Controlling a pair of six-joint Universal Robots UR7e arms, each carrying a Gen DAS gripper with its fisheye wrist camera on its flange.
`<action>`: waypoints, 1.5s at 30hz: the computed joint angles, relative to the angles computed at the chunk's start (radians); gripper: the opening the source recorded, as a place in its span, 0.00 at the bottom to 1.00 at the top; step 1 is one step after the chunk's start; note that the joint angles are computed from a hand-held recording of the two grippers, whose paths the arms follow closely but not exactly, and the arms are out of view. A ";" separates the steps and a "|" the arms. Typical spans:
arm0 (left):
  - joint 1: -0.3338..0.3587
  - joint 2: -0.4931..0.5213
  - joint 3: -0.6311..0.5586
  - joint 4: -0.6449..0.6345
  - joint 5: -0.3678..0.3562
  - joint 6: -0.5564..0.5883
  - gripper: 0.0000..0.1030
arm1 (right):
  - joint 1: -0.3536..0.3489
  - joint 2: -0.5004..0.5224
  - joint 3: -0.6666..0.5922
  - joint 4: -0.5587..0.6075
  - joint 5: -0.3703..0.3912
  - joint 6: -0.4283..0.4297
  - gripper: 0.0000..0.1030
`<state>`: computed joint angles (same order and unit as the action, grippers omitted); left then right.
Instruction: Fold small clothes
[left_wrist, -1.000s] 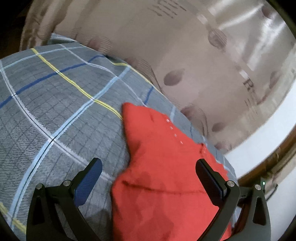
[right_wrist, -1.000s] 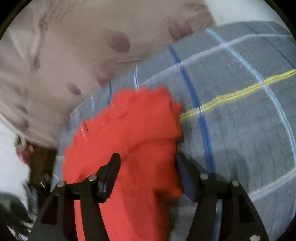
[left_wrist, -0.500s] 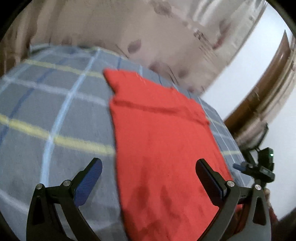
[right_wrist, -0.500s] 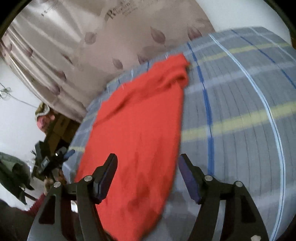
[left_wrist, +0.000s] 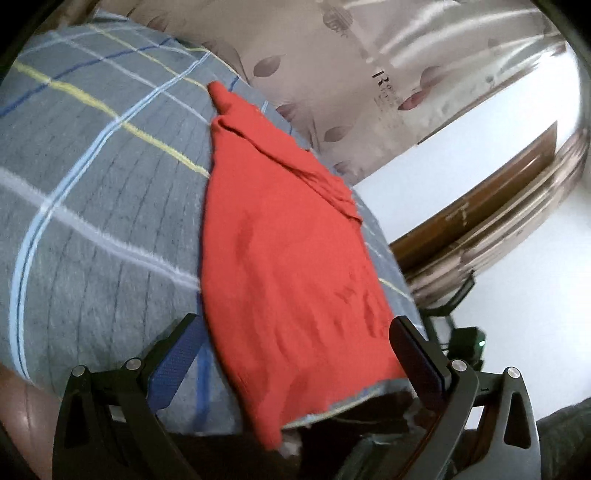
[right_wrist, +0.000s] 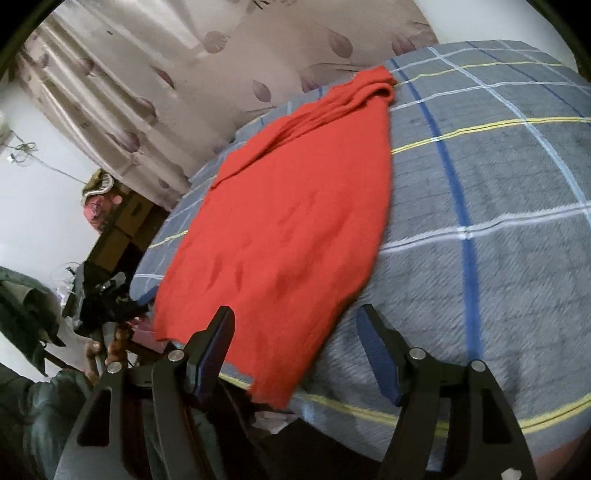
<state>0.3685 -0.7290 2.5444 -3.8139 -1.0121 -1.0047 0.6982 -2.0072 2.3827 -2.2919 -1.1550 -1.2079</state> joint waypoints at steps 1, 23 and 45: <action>-0.001 0.011 0.006 -0.026 -0.014 -0.002 0.97 | -0.004 -0.009 0.009 -0.002 0.001 -0.006 0.65; 0.011 0.064 -0.052 0.029 -0.097 0.058 0.37 | -0.042 0.090 -0.067 0.196 0.064 0.078 0.18; -0.042 -0.008 -0.069 0.086 -0.006 0.060 0.04 | -0.040 0.013 -0.071 0.324 0.143 0.019 0.06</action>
